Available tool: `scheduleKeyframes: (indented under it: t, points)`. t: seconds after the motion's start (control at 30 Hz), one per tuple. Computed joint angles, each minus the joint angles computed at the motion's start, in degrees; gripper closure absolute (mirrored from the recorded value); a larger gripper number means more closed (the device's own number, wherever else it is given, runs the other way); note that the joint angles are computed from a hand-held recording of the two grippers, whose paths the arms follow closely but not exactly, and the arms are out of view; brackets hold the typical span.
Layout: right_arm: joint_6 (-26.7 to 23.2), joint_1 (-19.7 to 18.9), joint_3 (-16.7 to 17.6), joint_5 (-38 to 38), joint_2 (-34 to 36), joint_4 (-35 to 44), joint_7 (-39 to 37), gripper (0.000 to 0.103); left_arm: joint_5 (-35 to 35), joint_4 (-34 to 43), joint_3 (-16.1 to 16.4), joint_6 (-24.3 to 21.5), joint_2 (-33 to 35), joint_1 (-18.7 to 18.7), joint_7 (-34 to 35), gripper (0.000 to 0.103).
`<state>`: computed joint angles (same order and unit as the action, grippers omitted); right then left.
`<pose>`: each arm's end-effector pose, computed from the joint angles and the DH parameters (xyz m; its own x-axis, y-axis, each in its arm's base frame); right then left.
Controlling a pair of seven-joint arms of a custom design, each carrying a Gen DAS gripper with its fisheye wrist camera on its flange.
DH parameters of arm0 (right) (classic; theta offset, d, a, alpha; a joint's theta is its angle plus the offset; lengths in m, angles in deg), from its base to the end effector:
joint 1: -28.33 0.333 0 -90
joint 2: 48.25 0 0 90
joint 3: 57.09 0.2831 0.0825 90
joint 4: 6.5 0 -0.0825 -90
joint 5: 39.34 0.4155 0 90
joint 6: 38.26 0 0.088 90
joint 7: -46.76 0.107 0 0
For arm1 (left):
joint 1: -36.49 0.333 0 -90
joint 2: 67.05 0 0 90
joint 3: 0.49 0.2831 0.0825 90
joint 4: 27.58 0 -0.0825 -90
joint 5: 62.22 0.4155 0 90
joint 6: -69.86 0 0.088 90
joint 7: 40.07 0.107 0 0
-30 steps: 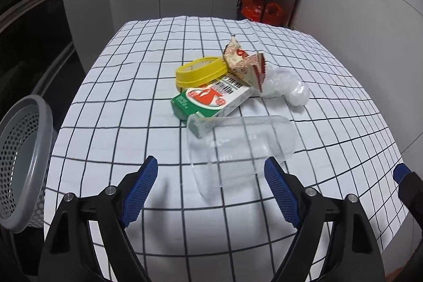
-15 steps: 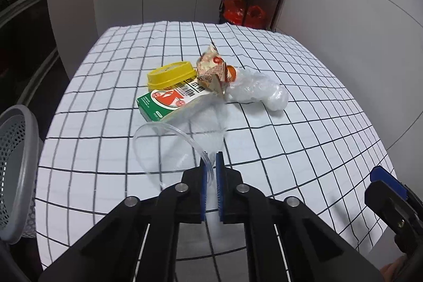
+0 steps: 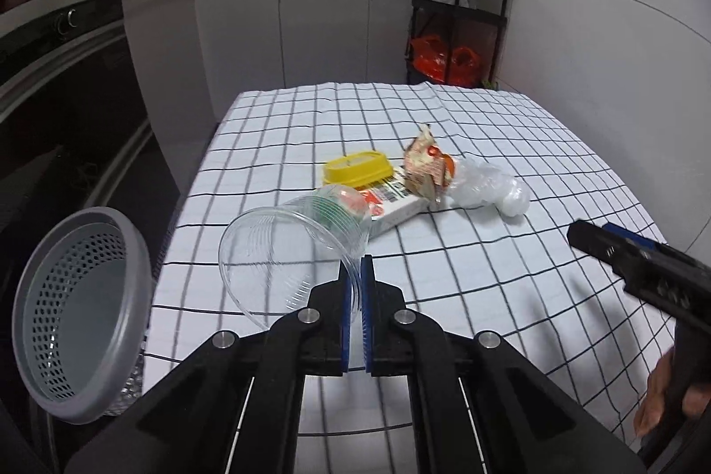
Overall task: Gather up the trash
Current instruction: 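Grasp the red-and-white snack wrapper with the right tool while the left tool holds the cup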
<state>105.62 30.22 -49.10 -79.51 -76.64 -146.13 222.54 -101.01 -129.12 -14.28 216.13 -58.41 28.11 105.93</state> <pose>0.4785 0.0917 0.5006 -0.6535 -0.7053 -0.2747 -0.3946 0.6272 -0.6715 0.6312 -0.2395 0.4996 -0.7857 -0.6184 0.0122 -0.4261 0.5269 -0.7354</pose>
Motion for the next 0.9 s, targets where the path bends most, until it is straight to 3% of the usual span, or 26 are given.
scheduleKeyframes:
  t: [0.17,0.4,0.67,0.83,0.9]
  points:
    - [2.89,-0.8,-1.47,-0.62,5.94,4.96,-3.17,0.04,3.16,2.68,0.64,1.11,2.36,0.18,-3.2,0.098]
    - [3.42,0.93,-3.83,0.57,16.9,15.47,-10.34,0.04,6.62,5.5,0.57,2.15,4.92,0.93,-6.34,0.098]
    - [-2.08,3.62,-6.31,1.2,26.43,24.93,-15.69,0.041,8.75,7.09,0.37,2.13,6.23,1.75,-8.76,0.098]
    - [-3.53,4.98,-7.65,2.56,29.93,28.5,-18.89,0.071,8.64,6.87,0.06,2.33,6.0,2.07,-8.67,0.098]
    - [-3.76,5.47,-7.99,2.46,30.67,29.24,-19.34,0.074,8.36,6.7,-0.02,2.5,5.86,2.19,-8.31,0.098]
